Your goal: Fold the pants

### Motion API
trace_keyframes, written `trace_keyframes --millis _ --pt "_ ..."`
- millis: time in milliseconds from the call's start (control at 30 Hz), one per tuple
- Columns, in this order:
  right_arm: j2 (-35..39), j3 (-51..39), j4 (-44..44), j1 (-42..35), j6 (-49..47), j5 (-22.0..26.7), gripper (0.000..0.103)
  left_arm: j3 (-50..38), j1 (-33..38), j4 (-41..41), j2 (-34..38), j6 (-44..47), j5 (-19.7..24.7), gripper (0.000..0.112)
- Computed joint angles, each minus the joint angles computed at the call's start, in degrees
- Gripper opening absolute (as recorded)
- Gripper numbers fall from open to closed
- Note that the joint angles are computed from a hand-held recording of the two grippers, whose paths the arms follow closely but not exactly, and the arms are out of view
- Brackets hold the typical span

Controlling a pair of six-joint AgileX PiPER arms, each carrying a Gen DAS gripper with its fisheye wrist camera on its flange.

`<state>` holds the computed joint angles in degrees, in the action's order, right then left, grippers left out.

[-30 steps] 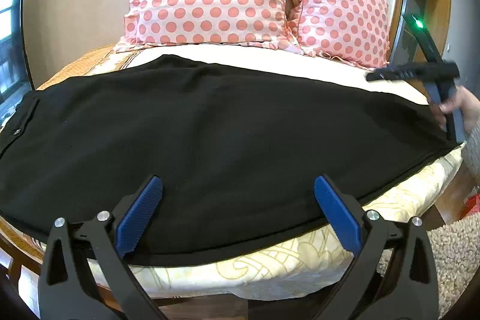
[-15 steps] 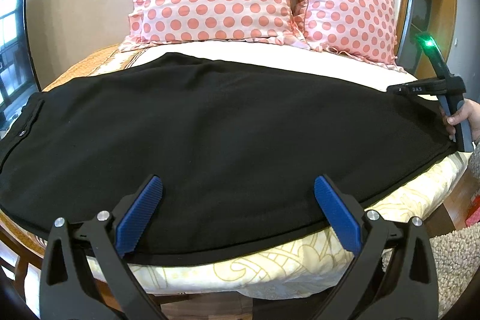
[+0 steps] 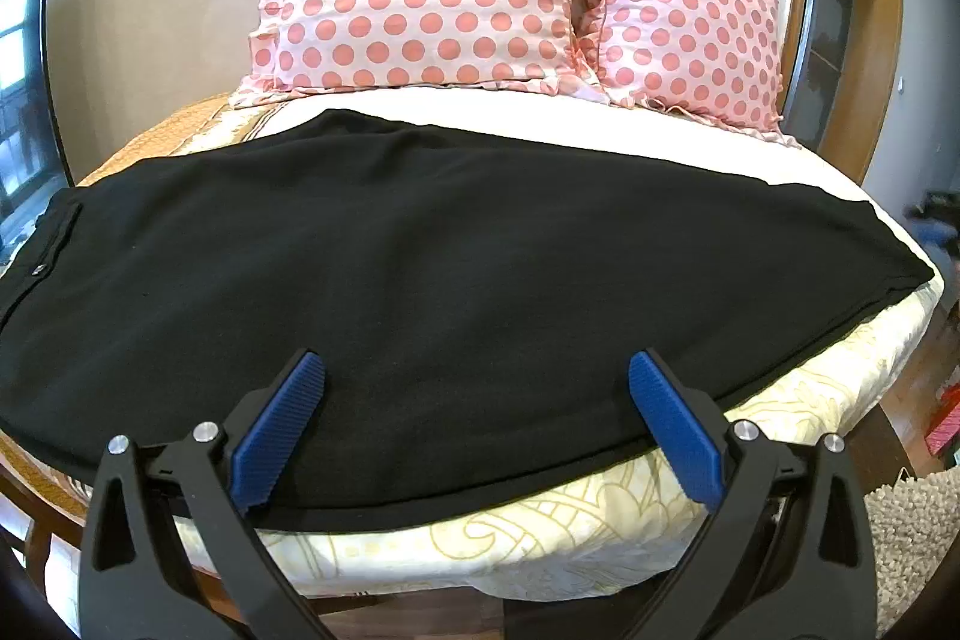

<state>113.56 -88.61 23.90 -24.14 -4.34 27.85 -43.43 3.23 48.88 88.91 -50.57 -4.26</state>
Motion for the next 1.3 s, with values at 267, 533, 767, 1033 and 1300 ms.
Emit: trace_keyframes --millis 267,533,767,1033,1300 --pt "-0.78 7.41 20.93 -7.57 -15.24 2.15 0.049 -0.30 0.06 5.45 0.00 -5.61 0.49 0.101" --pt "-1.73 15.25 47.13 -7.65 -39.15 12.67 0.043 -1.12 -0.20 18.65 0.17 -19.29 1.53 0.101" --pt "-0.80 16.60 57.17 -5.11 -47.35 6.58 0.006 -1.14 0.42 28.88 0.05 -30.14 0.13 0.101" --pt "-9.66 13.33 66.83 12.35 -68.02 -0.68 0.006 -1.43 0.57 37.87 0.02 -39.66 0.08 0.101" --pt "2.93 -1.82 34.28 41.28 -53.74 6.96 0.005 2.49 7.48 41.06 -6.88 -46.39 -6.82 0.099"
